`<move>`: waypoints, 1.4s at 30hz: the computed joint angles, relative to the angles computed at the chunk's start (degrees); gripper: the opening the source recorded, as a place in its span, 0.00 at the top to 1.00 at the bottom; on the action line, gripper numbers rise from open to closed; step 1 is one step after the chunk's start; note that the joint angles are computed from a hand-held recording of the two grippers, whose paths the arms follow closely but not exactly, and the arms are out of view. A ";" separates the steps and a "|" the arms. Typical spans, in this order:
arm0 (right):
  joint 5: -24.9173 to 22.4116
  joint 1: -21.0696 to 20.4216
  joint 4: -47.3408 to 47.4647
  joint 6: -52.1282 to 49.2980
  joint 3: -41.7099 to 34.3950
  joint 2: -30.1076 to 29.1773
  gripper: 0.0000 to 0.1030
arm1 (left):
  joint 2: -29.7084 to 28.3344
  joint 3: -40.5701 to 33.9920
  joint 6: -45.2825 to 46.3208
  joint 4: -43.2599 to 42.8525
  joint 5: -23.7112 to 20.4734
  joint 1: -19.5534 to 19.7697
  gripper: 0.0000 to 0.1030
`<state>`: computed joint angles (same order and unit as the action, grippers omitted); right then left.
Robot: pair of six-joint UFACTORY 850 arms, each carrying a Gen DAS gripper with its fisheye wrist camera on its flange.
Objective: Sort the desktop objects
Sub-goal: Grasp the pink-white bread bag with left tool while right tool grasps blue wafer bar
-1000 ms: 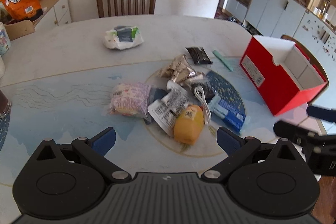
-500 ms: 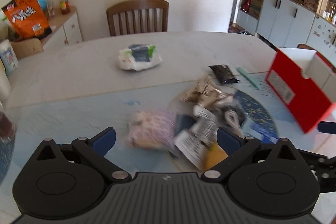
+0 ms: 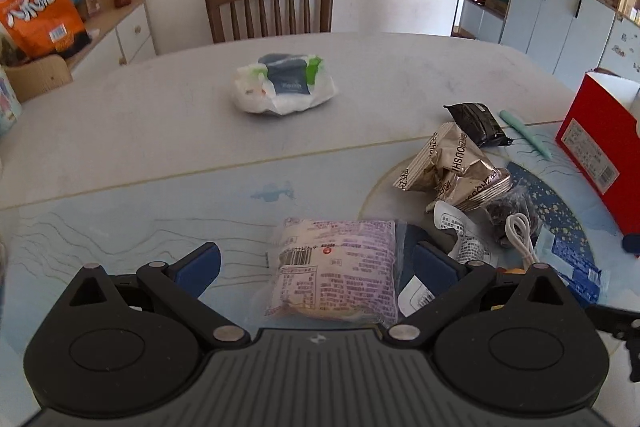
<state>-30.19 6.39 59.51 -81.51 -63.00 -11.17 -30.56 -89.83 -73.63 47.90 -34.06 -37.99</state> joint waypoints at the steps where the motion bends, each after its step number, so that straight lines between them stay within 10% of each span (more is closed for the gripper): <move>1: -0.33 0.06 -0.66 0.67 -0.46 -0.58 0.02 | -0.21 -0.13 0.07 -0.31 0.28 0.16 0.00; 26: -0.05 1.47 -3.48 0.64 -3.38 -5.21 0.09 | -2.49 -1.60 6.48 -7.11 2.56 2.03 0.03; 42: 0.25 1.82 -2.39 0.59 -3.69 -4.83 0.58 | -2.70 -1.88 10.28 -9.68 3.69 2.08 0.19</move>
